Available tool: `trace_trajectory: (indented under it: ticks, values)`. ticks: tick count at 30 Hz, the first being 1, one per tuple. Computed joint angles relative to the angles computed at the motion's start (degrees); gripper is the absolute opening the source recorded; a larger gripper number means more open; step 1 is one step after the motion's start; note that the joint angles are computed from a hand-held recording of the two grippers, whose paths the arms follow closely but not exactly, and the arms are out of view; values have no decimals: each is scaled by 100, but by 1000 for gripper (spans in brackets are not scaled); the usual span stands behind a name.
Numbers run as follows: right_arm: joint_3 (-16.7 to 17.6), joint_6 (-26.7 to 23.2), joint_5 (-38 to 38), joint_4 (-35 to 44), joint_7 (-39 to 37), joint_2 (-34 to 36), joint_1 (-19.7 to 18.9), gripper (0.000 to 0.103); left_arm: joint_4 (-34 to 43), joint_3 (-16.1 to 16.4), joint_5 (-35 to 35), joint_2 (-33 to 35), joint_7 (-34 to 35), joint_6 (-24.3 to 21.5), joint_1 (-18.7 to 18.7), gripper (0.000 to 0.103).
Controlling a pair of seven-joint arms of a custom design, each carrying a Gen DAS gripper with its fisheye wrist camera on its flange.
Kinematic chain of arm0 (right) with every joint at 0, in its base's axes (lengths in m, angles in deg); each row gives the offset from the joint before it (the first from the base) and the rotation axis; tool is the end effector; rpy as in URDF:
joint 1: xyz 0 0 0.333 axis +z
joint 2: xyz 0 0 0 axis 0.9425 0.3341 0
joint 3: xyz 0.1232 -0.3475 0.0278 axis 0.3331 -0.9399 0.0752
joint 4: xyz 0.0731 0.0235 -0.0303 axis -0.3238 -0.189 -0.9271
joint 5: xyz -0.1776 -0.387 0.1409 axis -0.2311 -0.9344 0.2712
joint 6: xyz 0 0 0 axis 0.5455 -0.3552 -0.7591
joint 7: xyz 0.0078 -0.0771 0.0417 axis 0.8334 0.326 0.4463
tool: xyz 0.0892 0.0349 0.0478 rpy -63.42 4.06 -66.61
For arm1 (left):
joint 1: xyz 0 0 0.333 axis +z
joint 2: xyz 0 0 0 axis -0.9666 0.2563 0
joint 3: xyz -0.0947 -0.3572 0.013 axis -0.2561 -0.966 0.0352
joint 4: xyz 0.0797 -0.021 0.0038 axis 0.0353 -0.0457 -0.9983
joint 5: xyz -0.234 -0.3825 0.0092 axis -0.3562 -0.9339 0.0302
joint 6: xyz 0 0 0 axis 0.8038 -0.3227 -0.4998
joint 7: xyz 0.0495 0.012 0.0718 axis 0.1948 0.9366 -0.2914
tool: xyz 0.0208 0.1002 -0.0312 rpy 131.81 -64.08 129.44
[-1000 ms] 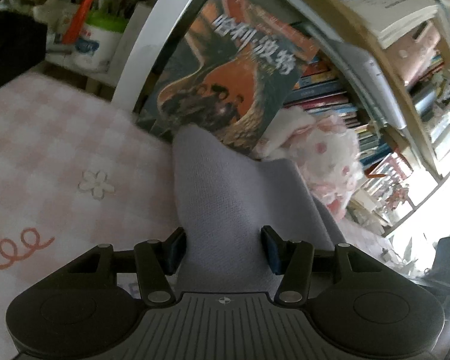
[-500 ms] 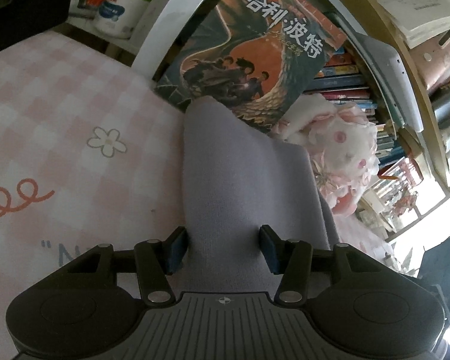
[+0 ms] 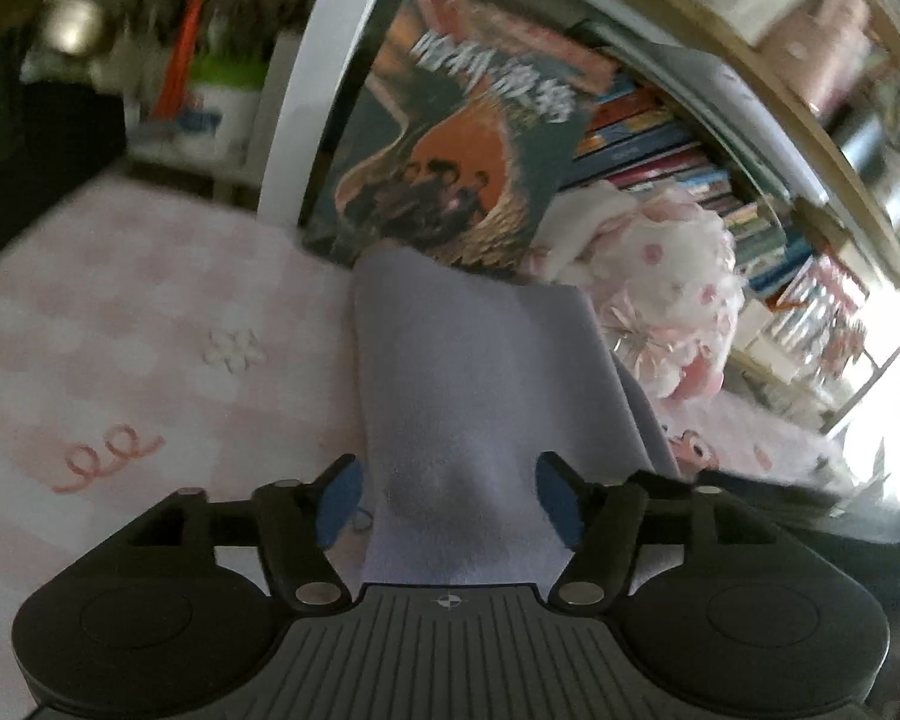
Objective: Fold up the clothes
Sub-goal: 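Lower the folded bundle onto the mat and open both tools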
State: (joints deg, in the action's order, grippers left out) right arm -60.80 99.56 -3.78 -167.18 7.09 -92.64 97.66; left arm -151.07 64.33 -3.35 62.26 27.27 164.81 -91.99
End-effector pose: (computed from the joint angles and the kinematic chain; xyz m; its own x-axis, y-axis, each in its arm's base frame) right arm 0.4931 0.2863 0.4828 0.6340 -0.7619 -0.1323 -0.5917 -0.3678 -0.7174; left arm 0.3464 -0.3173 0.4797 0.3834 -0.8572 0.3438 -0.5013 -0.5058 -0.7021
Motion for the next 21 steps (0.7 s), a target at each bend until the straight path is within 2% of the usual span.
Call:
trace_trajectory:
  ticks: [1, 3, 5, 9, 13, 18, 21]
  values:
    - [21, 159, 42, -114, -69, -111, 30, 74, 41, -48, -91, -17, 96, -192, -63, 79]
    - [69, 453, 28, -341, -70, -324, 78, 77, 75, -66, -303, -56, 225, -435, -194, 79]
    - [180, 646, -241, -578, 248, -548, 25, 85, 113, -67, -515, -75, 349, -637, -321, 79]
    - [468, 584, -1099, -958, 1149, -978, -292, 89, 150, -120, -872, -118, 496, -1036, -542, 80]
    - [731, 562, -1745, -1333, 1902, -1395, -573, 93, 200, -194, -1117, -110, 483, -1383, -738, 86]
    - [626, 550, -2043, -1752, 2153, -1828, -458, 94, 278, -271, -1157, -75, 549, -1699, -923, 89]
    - [766, 496, -2229, -1904, 2428, -2029, -624, 94, 364, -339, -1120, -27, 632, -1955, -1011, 96]
